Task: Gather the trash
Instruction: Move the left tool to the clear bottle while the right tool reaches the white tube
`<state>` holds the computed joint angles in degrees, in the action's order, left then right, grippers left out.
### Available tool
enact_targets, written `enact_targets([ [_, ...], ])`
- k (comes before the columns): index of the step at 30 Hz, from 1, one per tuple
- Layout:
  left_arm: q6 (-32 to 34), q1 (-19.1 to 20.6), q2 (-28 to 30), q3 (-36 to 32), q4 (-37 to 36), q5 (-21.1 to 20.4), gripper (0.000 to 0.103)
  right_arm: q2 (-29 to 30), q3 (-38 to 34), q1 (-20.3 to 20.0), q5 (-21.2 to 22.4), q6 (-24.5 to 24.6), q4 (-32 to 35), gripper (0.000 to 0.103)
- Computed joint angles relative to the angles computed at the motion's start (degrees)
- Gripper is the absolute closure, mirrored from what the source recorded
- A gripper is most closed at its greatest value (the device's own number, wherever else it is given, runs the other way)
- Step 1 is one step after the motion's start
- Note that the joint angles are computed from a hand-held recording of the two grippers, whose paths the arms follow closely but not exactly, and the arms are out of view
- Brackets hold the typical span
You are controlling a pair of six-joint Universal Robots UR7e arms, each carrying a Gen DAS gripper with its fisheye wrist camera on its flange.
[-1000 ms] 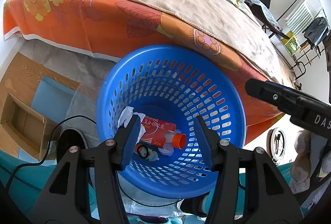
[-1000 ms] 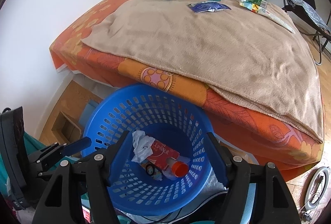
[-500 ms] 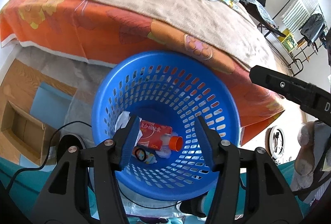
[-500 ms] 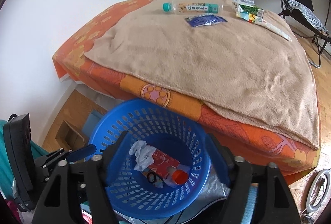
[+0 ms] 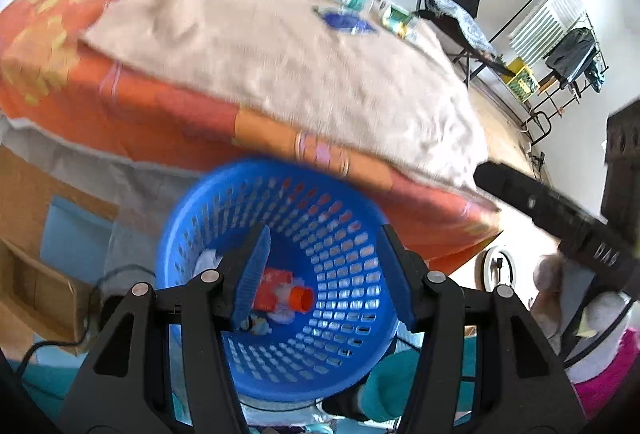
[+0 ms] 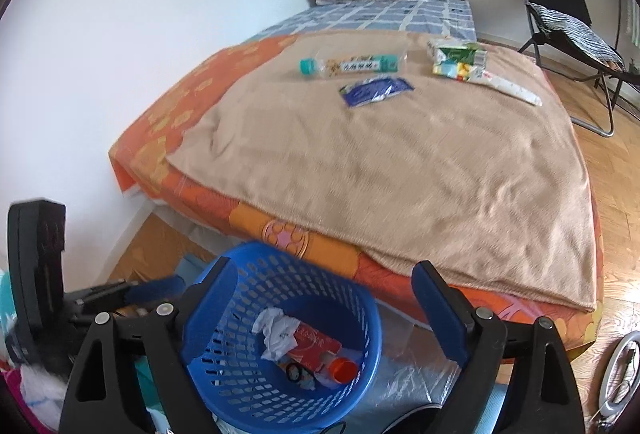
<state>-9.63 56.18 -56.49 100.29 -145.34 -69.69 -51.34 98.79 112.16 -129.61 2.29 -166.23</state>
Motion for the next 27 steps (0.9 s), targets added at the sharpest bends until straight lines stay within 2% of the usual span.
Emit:
enact_targets([
  [9,5.55,0.21,3.66,-12.5,5.29,0.44,0.046,-2.07,-1.57,-0.65,0.9,-3.14,-2.8,0.012],
  [14,9.95,0.42,7.29,-19.8,9.07,2.33,0.046,-2.64,-2.61,-1.38,1.62,-3.79,-3.46,0.012],
  [18,13.32,0.9,11.34,-26.86,12.82,2.96,0.046,-3.14,-3.92,-2.5,2.62,-3.24,-1.98,0.012],
  [27,17.61,2.45,21.75,-44.36,21.07,1.61,0.046,-2.74,-7.96,-4.56,1.63,-5.98,-0.51,0.012],
])
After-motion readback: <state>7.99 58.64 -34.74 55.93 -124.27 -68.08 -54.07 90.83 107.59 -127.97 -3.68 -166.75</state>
